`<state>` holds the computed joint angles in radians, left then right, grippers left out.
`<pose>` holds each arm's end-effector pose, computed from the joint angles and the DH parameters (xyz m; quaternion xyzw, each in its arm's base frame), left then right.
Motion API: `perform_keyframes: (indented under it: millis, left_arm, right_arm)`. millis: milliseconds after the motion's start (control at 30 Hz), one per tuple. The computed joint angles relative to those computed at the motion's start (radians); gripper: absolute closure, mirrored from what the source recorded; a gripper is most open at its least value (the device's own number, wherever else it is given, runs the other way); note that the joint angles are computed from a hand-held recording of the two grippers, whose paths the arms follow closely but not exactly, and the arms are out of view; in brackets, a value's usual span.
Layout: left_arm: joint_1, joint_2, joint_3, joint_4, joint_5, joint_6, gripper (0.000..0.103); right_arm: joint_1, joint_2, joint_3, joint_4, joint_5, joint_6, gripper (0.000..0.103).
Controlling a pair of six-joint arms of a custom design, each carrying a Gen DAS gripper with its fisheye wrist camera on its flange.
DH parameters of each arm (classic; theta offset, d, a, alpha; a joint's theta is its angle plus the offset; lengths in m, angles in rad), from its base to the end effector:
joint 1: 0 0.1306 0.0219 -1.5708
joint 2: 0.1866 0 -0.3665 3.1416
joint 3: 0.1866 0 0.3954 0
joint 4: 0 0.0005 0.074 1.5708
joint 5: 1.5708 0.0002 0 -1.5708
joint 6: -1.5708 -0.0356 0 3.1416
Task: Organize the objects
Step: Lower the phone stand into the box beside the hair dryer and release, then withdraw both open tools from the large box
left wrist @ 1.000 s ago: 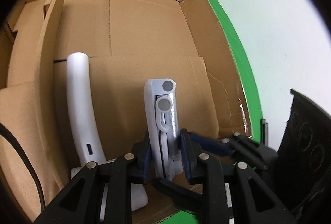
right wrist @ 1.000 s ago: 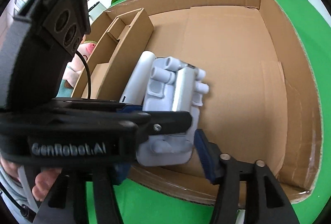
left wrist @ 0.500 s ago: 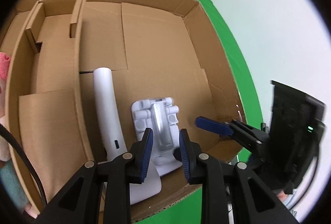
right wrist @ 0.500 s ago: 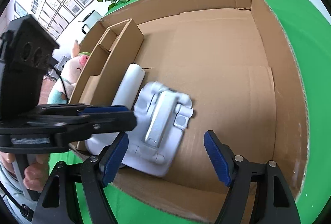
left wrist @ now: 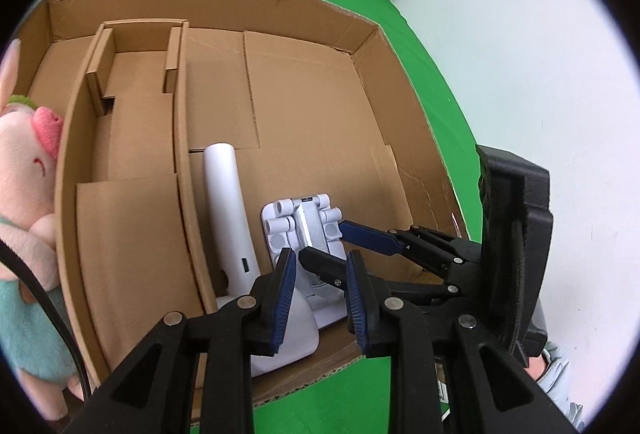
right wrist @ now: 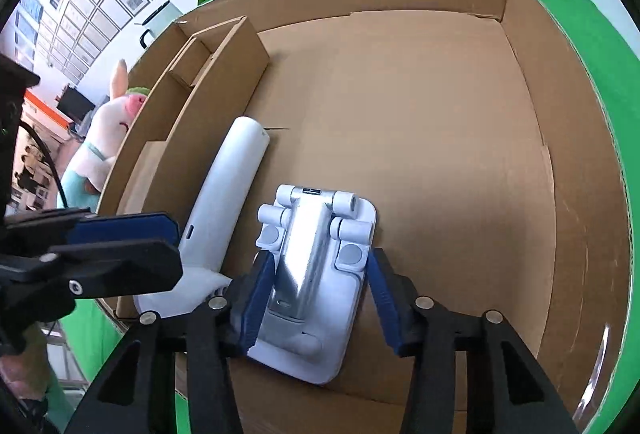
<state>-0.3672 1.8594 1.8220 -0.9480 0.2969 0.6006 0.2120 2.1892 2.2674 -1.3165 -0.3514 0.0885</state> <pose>0.5974 -0.2415 0.3515 -0.0679 0.9455 -0.2581 0.1867 0.6967 0.1620 0.3139 -0.1739 0.9558 0.1821 0.1520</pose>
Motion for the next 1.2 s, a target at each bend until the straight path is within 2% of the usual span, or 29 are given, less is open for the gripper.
perform_keyframes:
  millis: [167, 233, 433, 500, 567, 600, 633, 700, 733, 767, 867, 900, 933, 1033, 1200]
  left_arm:
    - [0.000, -0.028, -0.049, 0.036, -0.021, 0.010, 0.080]
    - [-0.005, -0.007, -0.030, 0.042, -0.040, 0.014, 0.080]
    - [-0.031, -0.070, -0.096, 0.091, -0.169, 0.017, 0.079]
    - [-0.041, -0.099, -0.126, 0.112, -0.215, 0.010, 0.079]
    - [-0.060, -0.099, -0.120, 0.131, -0.291, -0.008, 0.075]
    - [-0.069, -0.125, -0.145, 0.142, -0.328, -0.019, 0.074]
    - [-0.081, -0.142, -0.161, 0.155, -0.373, -0.029, 0.067]
    - [-0.111, -0.187, -0.213, 0.206, -0.491, -0.041, 0.049]
    - [-0.124, -0.210, -0.239, 0.234, -0.538, -0.045, 0.036]
    - [-0.146, -0.237, -0.279, 0.288, -0.618, -0.054, 0.028]
    - [-0.205, -0.304, -0.362, 0.355, -0.830, -0.075, 0.022]
    - [-0.218, -0.314, -0.373, 0.352, -0.869, -0.072, 0.022]
    - [-0.229, -0.329, -0.385, 0.343, -0.895, -0.066, 0.022]
    - [-0.255, -0.340, -0.401, 0.320, -0.951, -0.041, 0.022]
    - [-0.287, -0.366, -0.425, 0.302, -0.990, -0.011, 0.022]
  right_arm:
    - [0.016, -0.015, -0.023, 0.013, 0.034, -0.002, 0.057]
    - [0.021, -0.020, -0.030, 0.020, 0.049, -0.008, 0.057]
    - [0.029, -0.026, -0.037, 0.014, 0.067, -0.032, 0.055]
    - [0.030, -0.046, -0.067, 0.040, 0.084, -0.044, 0.053]
    - [0.032, -0.110, -0.159, 0.132, 0.130, -0.056, 0.038]
    - [0.034, -0.173, -0.248, 0.226, 0.169, -0.067, 0.021]
    - [0.035, -0.217, -0.309, 0.292, 0.192, -0.074, 0.009]
    - [0.042, -0.313, -0.439, 0.417, 0.254, -0.086, 0.001]
    - [0.046, -0.341, -0.474, 0.441, 0.273, -0.089, 0.001]
    - [0.051, -0.372, -0.513, 0.467, 0.287, -0.090, 0.001]
    - [0.077, -0.492, -0.677, 0.602, 0.345, -0.074, 0.001]
    - [0.085, -0.521, -0.715, 0.638, 0.365, -0.073, 0.001]
    - [0.093, -0.562, -0.770, 0.689, 0.379, -0.076, 0.001]
    - [0.106, -0.647, -0.876, 0.770, 0.398, -0.098, 0.001]
    - [0.112, -0.733, -0.963, 0.795, 0.397, -0.112, 0.001]
